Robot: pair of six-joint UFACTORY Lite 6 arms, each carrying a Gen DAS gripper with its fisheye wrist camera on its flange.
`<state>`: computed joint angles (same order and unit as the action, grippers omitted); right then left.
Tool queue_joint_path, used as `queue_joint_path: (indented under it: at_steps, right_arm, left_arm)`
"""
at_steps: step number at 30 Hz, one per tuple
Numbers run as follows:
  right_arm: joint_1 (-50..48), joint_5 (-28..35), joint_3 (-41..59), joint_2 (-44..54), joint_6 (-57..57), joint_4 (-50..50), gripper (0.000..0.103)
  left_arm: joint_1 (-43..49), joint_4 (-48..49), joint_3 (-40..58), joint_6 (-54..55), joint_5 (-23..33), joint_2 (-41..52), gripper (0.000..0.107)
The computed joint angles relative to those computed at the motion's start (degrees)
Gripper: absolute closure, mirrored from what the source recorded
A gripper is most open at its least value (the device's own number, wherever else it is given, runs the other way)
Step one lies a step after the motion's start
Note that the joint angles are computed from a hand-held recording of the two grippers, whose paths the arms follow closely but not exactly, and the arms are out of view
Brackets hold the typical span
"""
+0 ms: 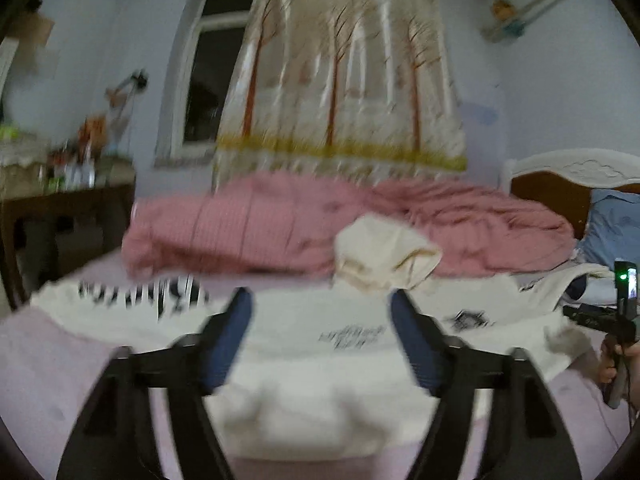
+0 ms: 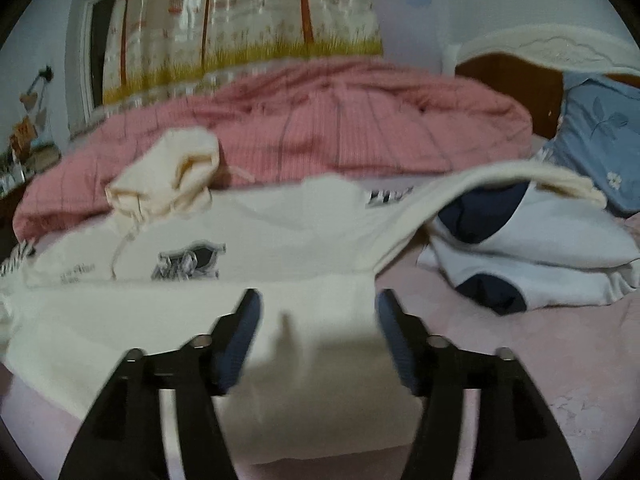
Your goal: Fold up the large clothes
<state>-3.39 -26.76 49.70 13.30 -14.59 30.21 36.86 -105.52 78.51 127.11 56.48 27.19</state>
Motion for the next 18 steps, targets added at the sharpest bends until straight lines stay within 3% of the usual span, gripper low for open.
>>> queue_joint_path:
  at_steps: [3,5,7,9,11,15,18]
  right_arm:
    - [-0.70,-5.47,-3.95,-2.78,6.56,-6.99,0.027]
    - [-1.39,-6.55,-4.67,-3.32,7.23,-5.15,0.021]
    - [-3.18,-6.91,-6.04,-4.60,11.82,-7.52,0.016]
    - [-4.46,-7.16,-6.67,-5.26,14.98,-9.37,0.015]
    - [-4.83,-6.72,-6.52,-5.38,15.37,-8.95,0.009]
    - [-4.84,-5.87,-5.95,-5.44,15.86,-10.33,0.009]
    - [-3.86,-6.62,-5.83,-5.28,13.80,-8.83,0.008]
  left_arm:
    - [-2.77,3.19,0.67,-7.62,-2.30,-4.06,0.030]
    - [-5.35,4.19,1.79,-11.96,-4.25,-7.04,0.030]
    - [-6.57,2.70,2.39,-13.37,-4.46,-9.09,0.017]
    - [-7.98,0.49,3.07,-13.56,-4.34,-10.88,0.011]
    - [-8.95,-0.29,3.32,-12.55,-3.48,-12.15,0.011]
    - [-11.92,-3.94,2.89,-10.86,-3.94,-12.22,0.008]
    - [-16.18,-5.61,6.56,-9.97,-9.00,-9.51,0.007]
